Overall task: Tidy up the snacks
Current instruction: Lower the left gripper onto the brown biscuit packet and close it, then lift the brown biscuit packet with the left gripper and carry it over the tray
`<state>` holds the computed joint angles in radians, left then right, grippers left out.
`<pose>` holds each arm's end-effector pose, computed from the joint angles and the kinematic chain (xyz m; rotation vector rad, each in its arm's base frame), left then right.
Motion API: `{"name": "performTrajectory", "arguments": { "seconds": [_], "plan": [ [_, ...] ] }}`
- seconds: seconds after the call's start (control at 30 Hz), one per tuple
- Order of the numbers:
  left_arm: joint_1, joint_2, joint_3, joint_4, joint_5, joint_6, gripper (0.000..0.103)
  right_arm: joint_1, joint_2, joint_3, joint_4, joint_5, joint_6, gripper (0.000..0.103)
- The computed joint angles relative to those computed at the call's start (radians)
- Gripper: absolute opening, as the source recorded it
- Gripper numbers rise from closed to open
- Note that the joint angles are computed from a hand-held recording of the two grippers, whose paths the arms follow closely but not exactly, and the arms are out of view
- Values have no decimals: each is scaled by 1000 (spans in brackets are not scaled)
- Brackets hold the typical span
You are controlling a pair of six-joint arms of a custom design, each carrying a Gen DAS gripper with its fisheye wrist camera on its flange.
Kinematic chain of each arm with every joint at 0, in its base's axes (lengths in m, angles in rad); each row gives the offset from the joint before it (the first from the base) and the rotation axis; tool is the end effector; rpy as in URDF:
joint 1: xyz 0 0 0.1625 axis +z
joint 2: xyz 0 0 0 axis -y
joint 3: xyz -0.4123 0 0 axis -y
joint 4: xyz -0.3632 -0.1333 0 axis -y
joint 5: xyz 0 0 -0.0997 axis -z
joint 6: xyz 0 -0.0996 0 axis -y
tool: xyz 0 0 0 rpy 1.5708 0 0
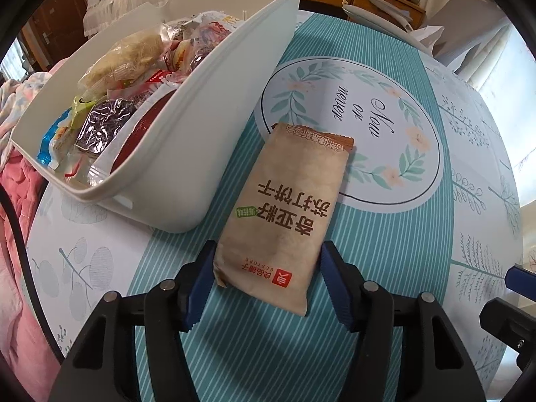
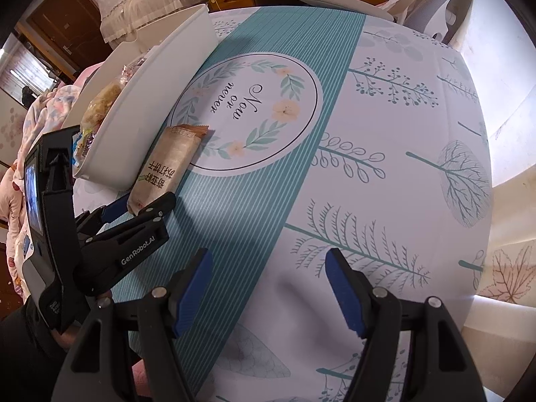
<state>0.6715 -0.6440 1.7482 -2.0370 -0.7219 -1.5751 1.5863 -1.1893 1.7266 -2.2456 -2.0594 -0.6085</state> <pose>-0.2886 -0.4951 -0.0266 -0.4178 2.1755 -0.6986 0.0955 -0.5749 0.2858 0.7659 -2.5219 -0.0184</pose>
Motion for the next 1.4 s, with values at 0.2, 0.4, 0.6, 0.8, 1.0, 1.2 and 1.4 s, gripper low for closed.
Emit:
{"name": "performTrajectory", "arguments": {
  "seconds": [0.2,0.4,0.6,0.8,1.0,1.2,1.4],
  "plan": [
    [-6,-1,-2,5,-36,-2,59,1,-7,5,-2,-3,11,70],
    [-14,-15,6,-4,-91,3,58,-1,-18,13,-9,-9,28,70],
    [-32,-31,2,18,-146,-9,58,-4,-40,17,-3,0,60,70],
    [-67,-67,8,34,-172,-7,58,-6,-66,22,-15,20,90,70],
    [-101,-107,-13,95,-178,-22,58,-8,-93,29,-34,48,118,70],
    [-125,-142,-57,195,-176,-5,58,-10,-115,42,-64,68,133,70],
    [-124,-194,-85,243,-205,55,58,-3,-121,59,-94,40,177,70]
  ]
}}
